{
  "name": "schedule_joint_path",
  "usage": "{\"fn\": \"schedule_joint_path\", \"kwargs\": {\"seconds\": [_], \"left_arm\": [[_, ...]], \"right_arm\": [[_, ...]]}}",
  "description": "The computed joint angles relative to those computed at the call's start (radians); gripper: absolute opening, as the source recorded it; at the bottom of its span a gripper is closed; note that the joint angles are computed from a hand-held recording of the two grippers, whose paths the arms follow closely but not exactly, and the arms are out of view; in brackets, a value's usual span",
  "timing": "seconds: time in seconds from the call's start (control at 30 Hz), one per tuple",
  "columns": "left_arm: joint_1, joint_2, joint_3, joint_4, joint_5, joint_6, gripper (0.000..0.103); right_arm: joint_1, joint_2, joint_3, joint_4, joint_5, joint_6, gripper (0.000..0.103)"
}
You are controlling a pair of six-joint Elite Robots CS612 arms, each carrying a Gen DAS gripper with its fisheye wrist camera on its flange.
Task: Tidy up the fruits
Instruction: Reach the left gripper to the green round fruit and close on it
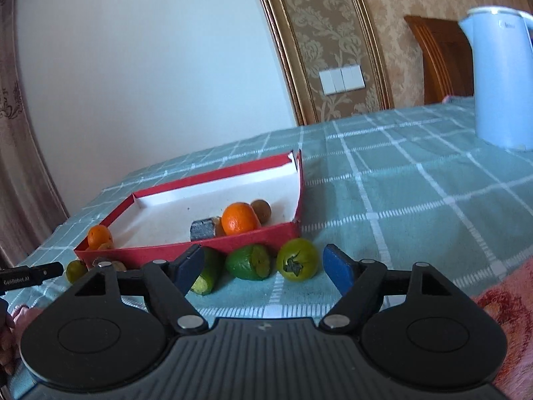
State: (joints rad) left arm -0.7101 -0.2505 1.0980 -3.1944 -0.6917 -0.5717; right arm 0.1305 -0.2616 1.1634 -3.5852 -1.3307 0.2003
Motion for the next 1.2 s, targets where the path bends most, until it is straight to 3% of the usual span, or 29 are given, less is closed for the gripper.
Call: {"fn": "schedule_joint_path", "kwargs": {"seconds": [0.07,0.17,0.3,0.4,0.43,0.5,0.63,0.8,0.97,1.07,1.2], "left_arm": [[-0.001,0.003,-0.013,0.026,0.010,0.001,0.103],[-0.003,0.013,-0.024,-0.018,0.007,0.047,0.103],[-0.004,0.013,-0.025,-0.057,-0.038,0.113,0.051],[-0.003,0.012,-0.022,-0.099,-0.093,0.159,0.050],[-0.004,0.016,-0.026,-0.118,-0.104,0.184,0.054],[-0.008,0.028,-0.039,-0.149,-0.100,0.226,0.088],[-0.018,0.050,-0.066,-0.214,-0.085,0.318,0.091],[-0.013,0.057,-0.091,-0.137,-0.107,0.322,0.072],[0.002,0.042,-0.088,-0.045,-0.162,0.237,0.070],[0.017,0.030,-0.086,0.043,-0.220,0.167,0.049],[0.029,0.027,-0.075,0.004,-0.284,0.134,0.033]], "right_arm": [[-0.003,0.000,0.004,-0.004,0.010,0.020,0.078],[-0.009,0.003,0.005,-0.005,0.026,0.054,0.078],[-0.014,0.005,0.003,-0.003,0.042,0.077,0.078],[-0.015,0.005,0.000,0.007,0.055,0.074,0.078],[-0.016,0.006,0.000,0.008,0.056,0.077,0.078],[-0.018,0.007,0.000,0.004,0.061,0.085,0.078],[-0.020,0.008,-0.002,0.005,0.071,0.096,0.078],[-0.022,0.008,-0.003,0.011,0.080,0.099,0.078],[-0.024,0.010,-0.006,0.018,0.090,0.107,0.078],[-0.025,0.009,-0.007,0.022,0.094,0.106,0.078],[-0.024,0.010,-0.008,0.022,0.094,0.113,0.078]]}}
